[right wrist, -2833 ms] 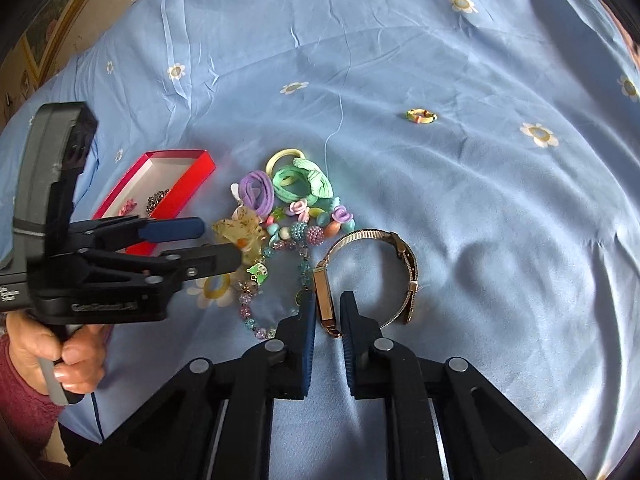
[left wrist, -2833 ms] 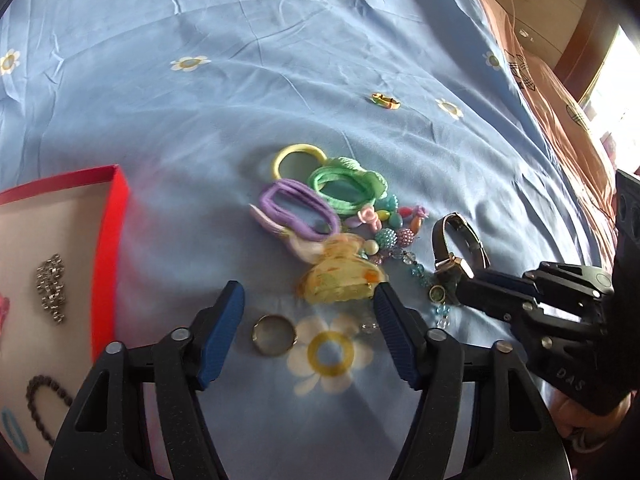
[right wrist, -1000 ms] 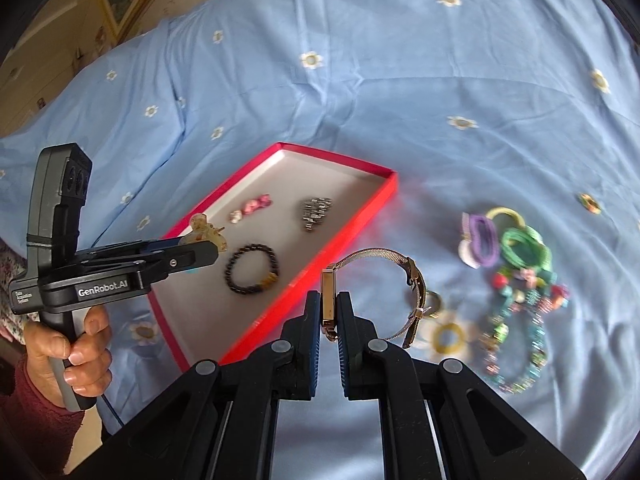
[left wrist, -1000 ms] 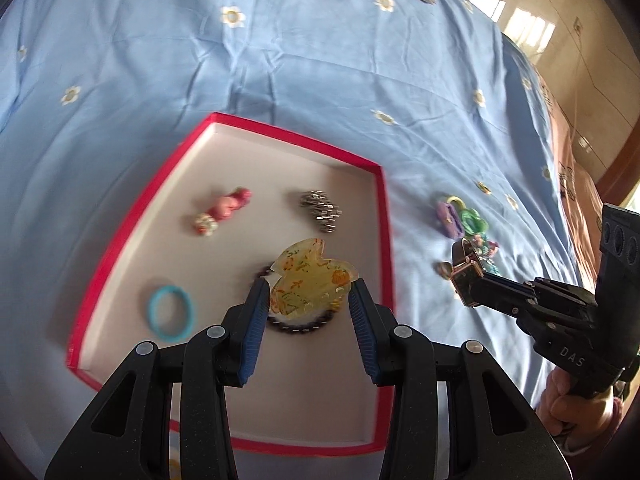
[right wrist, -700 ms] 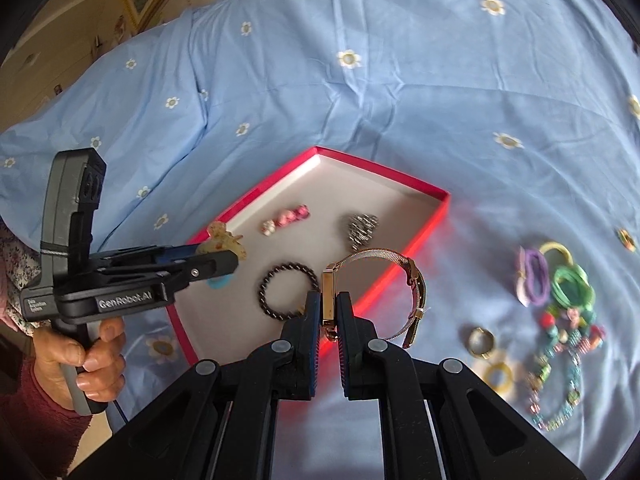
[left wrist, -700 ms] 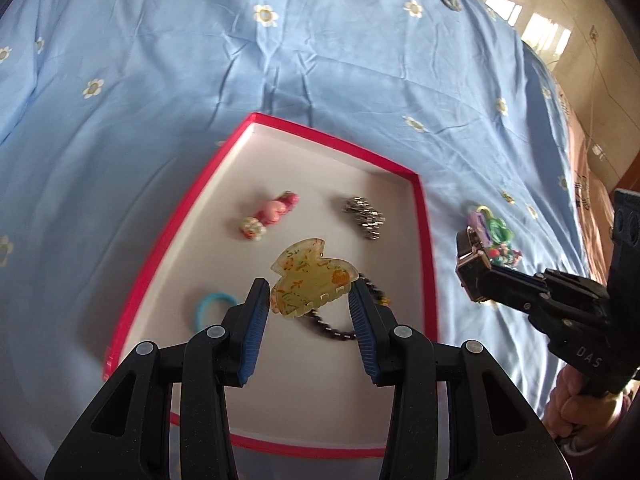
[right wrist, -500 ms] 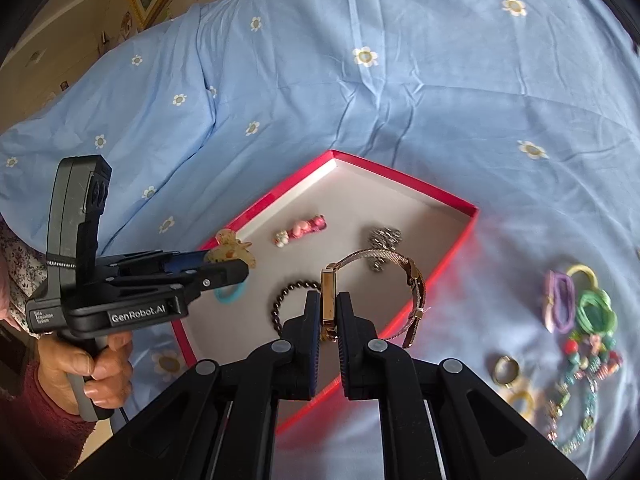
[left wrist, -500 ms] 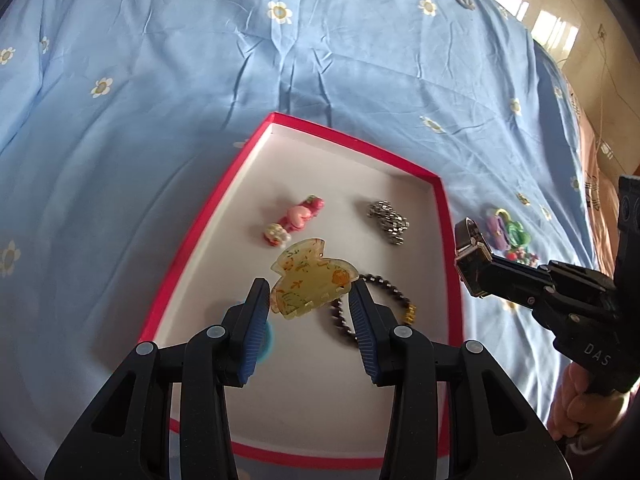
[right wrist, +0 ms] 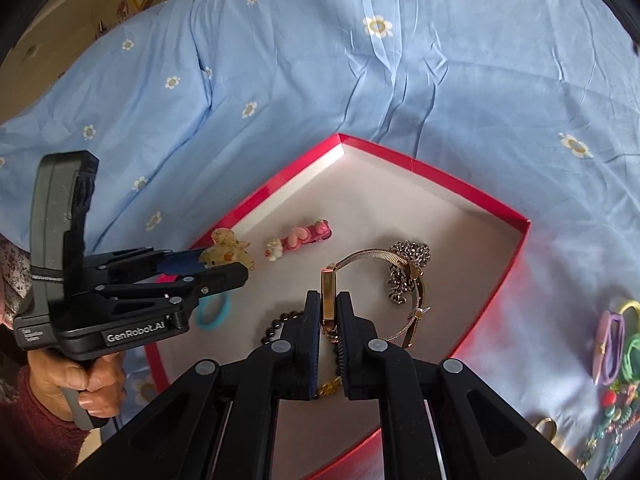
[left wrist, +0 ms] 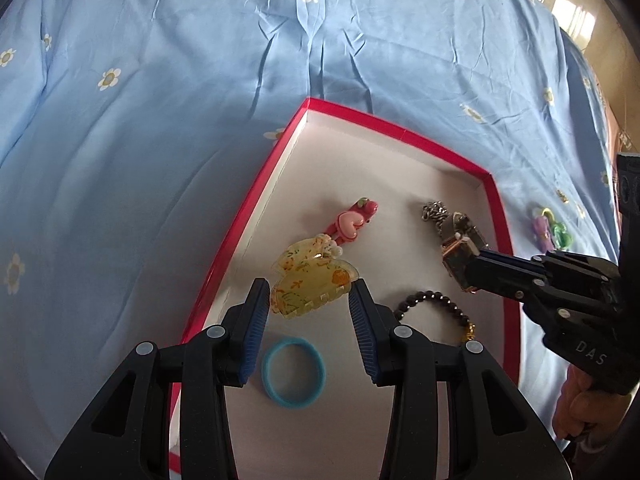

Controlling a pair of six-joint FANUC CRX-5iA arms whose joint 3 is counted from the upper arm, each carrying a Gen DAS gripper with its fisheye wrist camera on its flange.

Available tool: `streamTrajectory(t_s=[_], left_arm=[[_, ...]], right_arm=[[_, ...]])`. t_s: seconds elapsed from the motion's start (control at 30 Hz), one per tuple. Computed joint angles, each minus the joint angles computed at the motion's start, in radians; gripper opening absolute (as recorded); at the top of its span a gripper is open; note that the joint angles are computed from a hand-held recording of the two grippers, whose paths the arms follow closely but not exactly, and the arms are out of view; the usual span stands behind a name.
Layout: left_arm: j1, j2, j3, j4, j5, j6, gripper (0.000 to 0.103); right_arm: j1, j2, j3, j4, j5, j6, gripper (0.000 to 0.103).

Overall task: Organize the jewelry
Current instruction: 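Carry the yellow claw clip and gold watch over the red box with both tools, then lower and open the left tool to drop the claw clip while the right tool releases the watch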

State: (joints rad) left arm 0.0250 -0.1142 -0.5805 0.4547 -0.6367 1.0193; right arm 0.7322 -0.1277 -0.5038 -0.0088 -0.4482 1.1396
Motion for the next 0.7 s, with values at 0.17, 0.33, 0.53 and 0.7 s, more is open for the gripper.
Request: streamTrajectory(t_s=[0.17,0.33,0.53,0.7], left_arm=[[-0.011,0.020,0.017,-0.044,0.000,0.032,0.040],[-0.019,0.028,0.029,-0.065,0.001,0.057,0.040],[-0.025,0.035,0.041,-0.083,0.003,0.073,0.040],[-0.031,0.034,0.049,-0.109,0.000,0.095,0.040]], right_arm=[[-0.019,0.050,0.039,-0.056,-0.026,0.059,0.008],[-0.023,0.058,0.043,-0.076,-0.027,0.075,0.009],[-0.035,0.060,0.055,-0.126,-0.035,0.115,0.011],[-0.039,0.068,0.061,-0.140,-0.038,0.122,0.013]])
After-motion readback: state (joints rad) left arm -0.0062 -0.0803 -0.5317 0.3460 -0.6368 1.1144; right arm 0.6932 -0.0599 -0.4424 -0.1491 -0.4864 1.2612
